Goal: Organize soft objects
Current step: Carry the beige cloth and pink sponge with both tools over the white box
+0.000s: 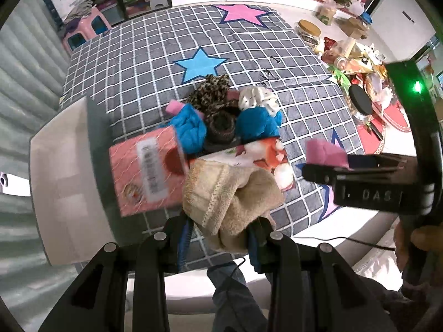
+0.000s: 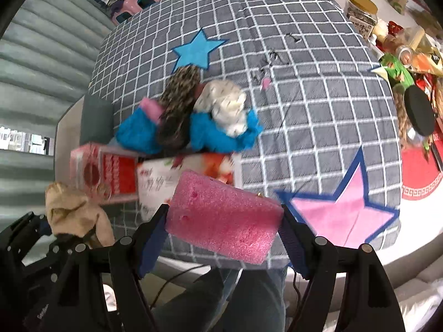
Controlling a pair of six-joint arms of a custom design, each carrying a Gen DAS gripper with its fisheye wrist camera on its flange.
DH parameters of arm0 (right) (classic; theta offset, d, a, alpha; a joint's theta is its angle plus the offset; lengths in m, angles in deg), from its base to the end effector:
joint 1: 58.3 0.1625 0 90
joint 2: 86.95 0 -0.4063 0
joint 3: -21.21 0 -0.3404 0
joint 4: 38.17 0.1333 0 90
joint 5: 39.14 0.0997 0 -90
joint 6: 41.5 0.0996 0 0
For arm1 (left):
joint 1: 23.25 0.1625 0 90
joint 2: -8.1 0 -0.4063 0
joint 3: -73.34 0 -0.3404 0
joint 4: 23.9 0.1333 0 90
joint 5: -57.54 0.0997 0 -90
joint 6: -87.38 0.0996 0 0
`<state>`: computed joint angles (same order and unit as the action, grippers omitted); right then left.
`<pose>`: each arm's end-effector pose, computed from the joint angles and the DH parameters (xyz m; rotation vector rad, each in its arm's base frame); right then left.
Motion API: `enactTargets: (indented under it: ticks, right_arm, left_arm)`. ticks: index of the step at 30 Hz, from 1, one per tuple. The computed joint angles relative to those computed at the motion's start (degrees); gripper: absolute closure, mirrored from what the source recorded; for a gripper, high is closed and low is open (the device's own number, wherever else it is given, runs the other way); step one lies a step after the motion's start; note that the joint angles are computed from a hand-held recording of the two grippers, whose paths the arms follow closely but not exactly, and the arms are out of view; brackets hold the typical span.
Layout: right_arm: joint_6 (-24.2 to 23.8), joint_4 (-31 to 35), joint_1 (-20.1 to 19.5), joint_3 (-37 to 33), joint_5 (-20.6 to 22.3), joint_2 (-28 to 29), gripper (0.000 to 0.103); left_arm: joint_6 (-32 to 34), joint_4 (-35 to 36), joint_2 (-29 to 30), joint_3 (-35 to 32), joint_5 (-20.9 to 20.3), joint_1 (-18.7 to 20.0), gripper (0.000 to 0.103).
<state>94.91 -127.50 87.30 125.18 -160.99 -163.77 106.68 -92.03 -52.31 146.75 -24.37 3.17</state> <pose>0.4122 -0.1844 0.2814 -1.5492 -2.1041 0.8071 -0.4339 -0.3801 0.3013 1.8296 1.9819 0.7126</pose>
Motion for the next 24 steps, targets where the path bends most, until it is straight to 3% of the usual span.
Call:
enactTargets:
  ticks: [9, 24]
  right_arm:
    - [-7.8, -4.6, -1.3, -5.0, 0.0, 7.6, 0.026]
    - [-30.7, -10.3, -7.0, -14.5, -2.3, 16.3, 0.026]
  left_arm:
    - [-2.9, -1.1, -1.7, -1.5, 3.9, 3.4, 0.066]
    - [-9.5, -0.8, 0.4, -9.4, 11.2, 9.8, 0.066]
